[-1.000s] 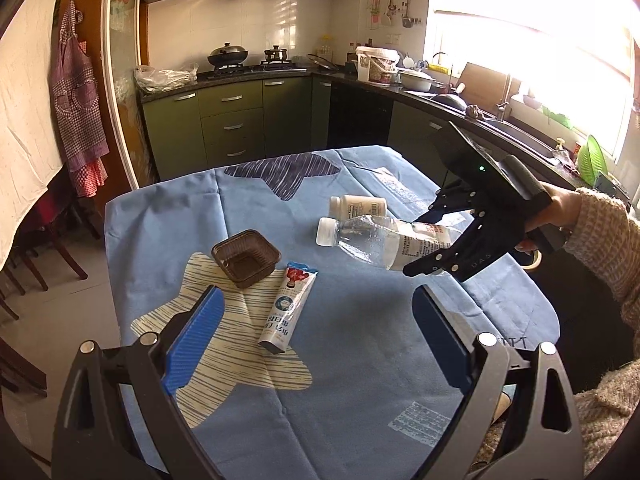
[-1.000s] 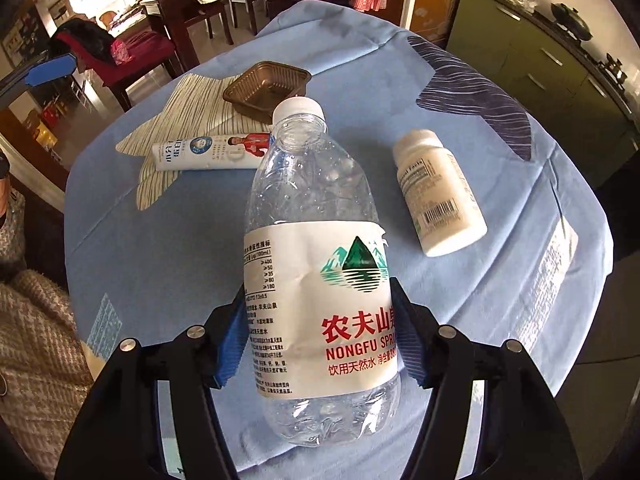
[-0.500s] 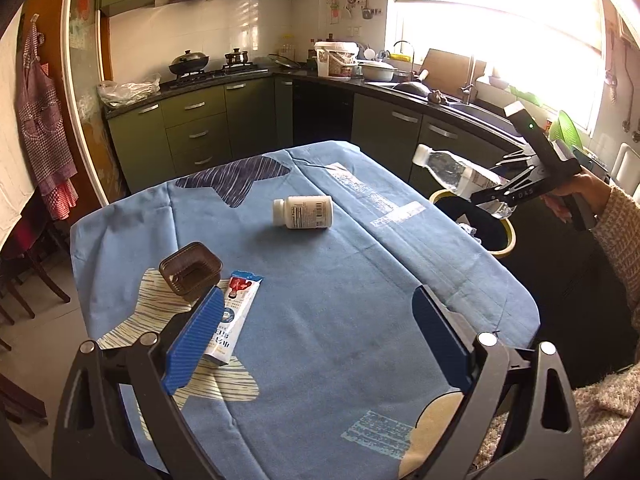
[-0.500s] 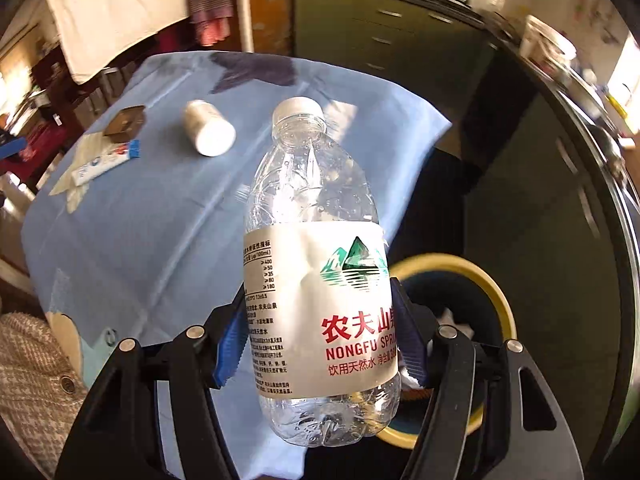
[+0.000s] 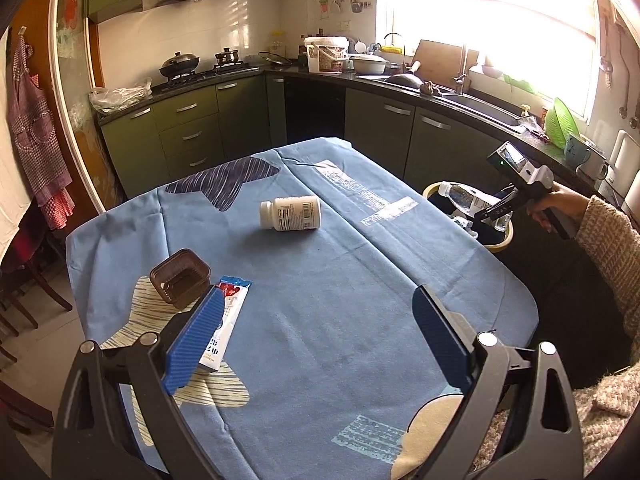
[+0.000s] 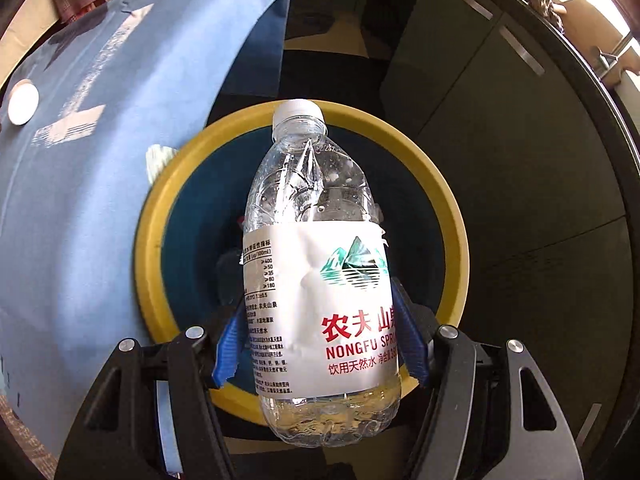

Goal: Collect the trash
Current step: 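Carry the water bottle over the bin and open the right gripper, then grasp the white toothpaste tube with the left gripper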

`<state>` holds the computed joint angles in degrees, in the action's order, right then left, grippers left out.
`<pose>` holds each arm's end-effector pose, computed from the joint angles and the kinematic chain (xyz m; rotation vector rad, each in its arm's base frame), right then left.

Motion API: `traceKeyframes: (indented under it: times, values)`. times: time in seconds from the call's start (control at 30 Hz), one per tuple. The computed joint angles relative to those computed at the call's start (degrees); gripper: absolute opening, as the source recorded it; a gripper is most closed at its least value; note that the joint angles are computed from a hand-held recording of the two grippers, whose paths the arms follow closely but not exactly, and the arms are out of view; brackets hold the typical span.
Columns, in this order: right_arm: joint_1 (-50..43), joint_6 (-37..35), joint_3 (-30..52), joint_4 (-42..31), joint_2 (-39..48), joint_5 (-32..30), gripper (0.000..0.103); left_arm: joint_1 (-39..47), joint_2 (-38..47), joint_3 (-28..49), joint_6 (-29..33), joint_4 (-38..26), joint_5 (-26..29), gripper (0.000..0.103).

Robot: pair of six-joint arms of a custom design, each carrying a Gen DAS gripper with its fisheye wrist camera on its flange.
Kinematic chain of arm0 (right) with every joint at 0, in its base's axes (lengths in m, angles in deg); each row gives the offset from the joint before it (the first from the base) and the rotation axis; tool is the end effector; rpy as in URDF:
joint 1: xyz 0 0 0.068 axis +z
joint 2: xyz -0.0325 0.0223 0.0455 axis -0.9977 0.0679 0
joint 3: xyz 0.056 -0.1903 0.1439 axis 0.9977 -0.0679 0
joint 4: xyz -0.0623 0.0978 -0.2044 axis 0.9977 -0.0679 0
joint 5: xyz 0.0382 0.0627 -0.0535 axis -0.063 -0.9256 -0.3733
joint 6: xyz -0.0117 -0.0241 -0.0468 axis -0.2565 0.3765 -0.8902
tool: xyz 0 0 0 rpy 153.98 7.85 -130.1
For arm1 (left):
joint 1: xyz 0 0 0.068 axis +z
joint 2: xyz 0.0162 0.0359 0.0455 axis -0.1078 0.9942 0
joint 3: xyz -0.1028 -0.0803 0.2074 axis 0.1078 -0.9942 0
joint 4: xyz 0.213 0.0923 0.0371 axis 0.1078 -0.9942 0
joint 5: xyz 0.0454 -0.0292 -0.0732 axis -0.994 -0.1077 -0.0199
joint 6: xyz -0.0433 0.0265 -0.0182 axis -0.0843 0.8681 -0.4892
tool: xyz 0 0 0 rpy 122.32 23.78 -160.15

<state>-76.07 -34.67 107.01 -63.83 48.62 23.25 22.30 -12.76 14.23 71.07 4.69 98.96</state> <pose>0.2557 0.0410 0.2158 -0.1518 2.8360 -0.1239 0.1001 0.0294 0.3393 0.5576 2.2342 -0.2346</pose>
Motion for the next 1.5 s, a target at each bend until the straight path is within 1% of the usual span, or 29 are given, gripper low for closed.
traceKeyframes:
  times: [0.03, 0.1, 0.17, 0.27, 0.37, 0.47, 0.57, 0.7, 0.77, 0.8, 0.83, 0.97, 1.1, 1.13, 1.17, 1.2, 1.23, 1.27, 1.3, 1.33, 1.37, 1.4, 1.5]
  values:
    - [-0.5, -0.2, -0.3, 0.7, 0.4, -0.1, 0.066, 0.4, 0.1, 0.0, 0.2, -0.1, 0.2, 0.090]
    - [-0.2, 0.5, -0.9, 1.0, -0.2, 1.7, 0.082, 1.7, 0.5, 0.1, 1.3, -0.7, 0.7, 0.090]
    - [-0.7, 1.6, -1.2, 0.6, -2.2, 2.0, 0.083, 3.4, 1.0, 0.1, 2.8, -1.2, 1.2, 0.090]
    - [0.4, 5.6, -2.2, -1.8, -9.4, 2.2, 0.083, 5.1, 2.1, -0.5, 3.8, -0.3, 1.1, 0.090]
    - [3.5, 11.0, -3.7, -4.7, -17.9, 2.0, 0.083, 5.8, 3.7, -2.0, 2.9, 2.3, 0.4, 0.091]
    - [9.1, 17.1, -5.4, -7.6, -25.0, 2.8, 0.083, 5.0, 6.2, -4.3, 2.6, 5.8, -0.9, 0.091]
    - [15.3, 22.3, -5.3, -8.9, -26.9, 4.7, 0.083, 1.8, 10.1, -6.3, 1.1, 11.1, -4.0, 0.091]
    - [22.0, 28.2, -6.4, -8.0, -28.4, 5.6, 0.083, -2.5, 17.0, -7.9, -0.7, 18.6, -8.9, 0.090]
    - [25.0, 30.6, -6.6, -7.0, -28.1, 5.6, 0.083, -3.8, 21.1, -7.8, -1.6, 21.3, -11.4, 0.090]
    - [26.3, 31.5, -6.3, -6.8, -27.8, 6.0, 0.083, -3.8, 23.1, -7.5, -1.7, 21.8, -11.6, 0.090]
    - [28.0, 32.8, -5.7, -7.0, -27.4, 6.8, 0.083, -3.6, 25.6, -6.6, -1.9, 21.8, -11.6, 0.088]
    - [31.7, 35.4, -3.8, -7.4, -27.1, 8.6, 0.083, -3.3, 32.1, -3.9, -2.0, 20.9, -11.5, 0.070]
    - [33.6, 38.7, -3.7, -6.5, -28.2, 7.8, 0.085, -4.4, 33.1, -4.6, -2.0, 22.4, -12.9, 0.070]
    - [34.4, 39.4, -3.5, -6.7, -28.0, 8.1, 0.085, -4.7, 33.2, -4.7, -1.8, 22.3, -13.2, 0.067]
    - [35.7, 40.5, -3.1, -7.2, -27.4, 9.0, 0.085, -5.0, 33.3, -4.7, -1.6, 22.2, -13.4, 0.061]
    - [36.8, 41.4, -2.8, -7.7, -27.1, 9.9, 0.085, -5.4, 32.5, -5.5, -1.8, 23.0, -13.9, 0.059]
    - [37.7, 42.2, -2.6, -8.0, -26.9, 10.5, 0.085, -5.8, 32.2, -5.6, -1.9, 23.3, -14.4, 0.051]
    - [38.2, 42.8, -2.7, -8.1, -26.9, 10.6, 0.085, -6.0, 32.0, -5.7, -1.7, 23.3, -14.7, 0.046]
    - [38.7, 43.3, -2.7, -8.3, -26.9, 10.9, 0.085, -6.1, 32.0, -5.5, -1.5, 22.8, -14.6, 0.045]
    - [39.2, 44.0, -2.6, -8.6, -26.8, 11.6, 0.086, -6.2, 32.0, -5.4, -1.5, 22.6, -14.6, 0.041]
    - [40.2, 44.9, -2.4, -9.2, -26.5, 12.6, 0.087, -6.2, 31.8, -5.4, -1.5, 22.5, -14.7, 0.033]
    - [40.8, 45.5, -2.4, -9.5, -26.5, 13.3, 0.087, -6.2, 31.7, -5.4, -1.5, 22.4, -14.8, 0.029]
    - [41.8, 47.1, -3.3, -8.9, -27.4, 13.7, 0.087, -5.9, 31.3, -5.3, -1.0, 21.1, -14.1, 0.028]
